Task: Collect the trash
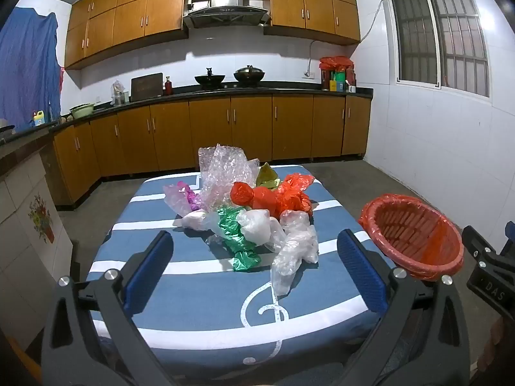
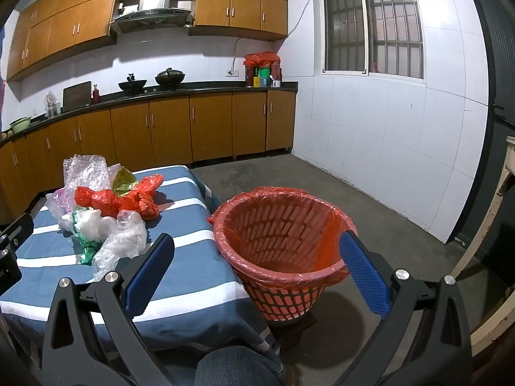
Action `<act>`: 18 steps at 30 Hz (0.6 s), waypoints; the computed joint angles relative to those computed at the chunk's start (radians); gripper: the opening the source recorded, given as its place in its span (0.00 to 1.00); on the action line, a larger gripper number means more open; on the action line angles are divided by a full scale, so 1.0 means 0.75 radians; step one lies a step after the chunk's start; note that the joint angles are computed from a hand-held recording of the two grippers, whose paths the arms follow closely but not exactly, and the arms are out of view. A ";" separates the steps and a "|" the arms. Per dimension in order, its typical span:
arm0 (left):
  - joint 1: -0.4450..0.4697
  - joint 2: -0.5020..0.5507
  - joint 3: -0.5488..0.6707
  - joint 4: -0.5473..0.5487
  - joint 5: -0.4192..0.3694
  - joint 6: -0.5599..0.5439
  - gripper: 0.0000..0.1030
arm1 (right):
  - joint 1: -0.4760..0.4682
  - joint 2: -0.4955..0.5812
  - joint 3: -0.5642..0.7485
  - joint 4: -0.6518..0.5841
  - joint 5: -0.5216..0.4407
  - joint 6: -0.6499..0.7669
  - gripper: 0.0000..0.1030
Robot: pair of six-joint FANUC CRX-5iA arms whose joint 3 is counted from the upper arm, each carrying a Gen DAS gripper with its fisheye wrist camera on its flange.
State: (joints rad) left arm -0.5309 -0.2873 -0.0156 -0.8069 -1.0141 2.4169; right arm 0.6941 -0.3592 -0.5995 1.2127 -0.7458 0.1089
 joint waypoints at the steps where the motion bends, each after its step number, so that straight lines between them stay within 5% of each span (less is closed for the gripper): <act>1: 0.000 0.000 0.000 0.000 0.000 -0.002 0.96 | 0.000 0.000 0.000 0.002 0.000 0.000 0.98; 18: -0.001 0.001 0.002 0.001 -0.004 -0.001 0.96 | 0.000 0.001 0.003 0.001 0.000 0.001 0.98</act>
State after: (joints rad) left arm -0.5313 -0.2868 -0.0142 -0.8059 -1.0171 2.4160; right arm 0.6940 -0.3584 -0.5970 1.2131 -0.7461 0.1096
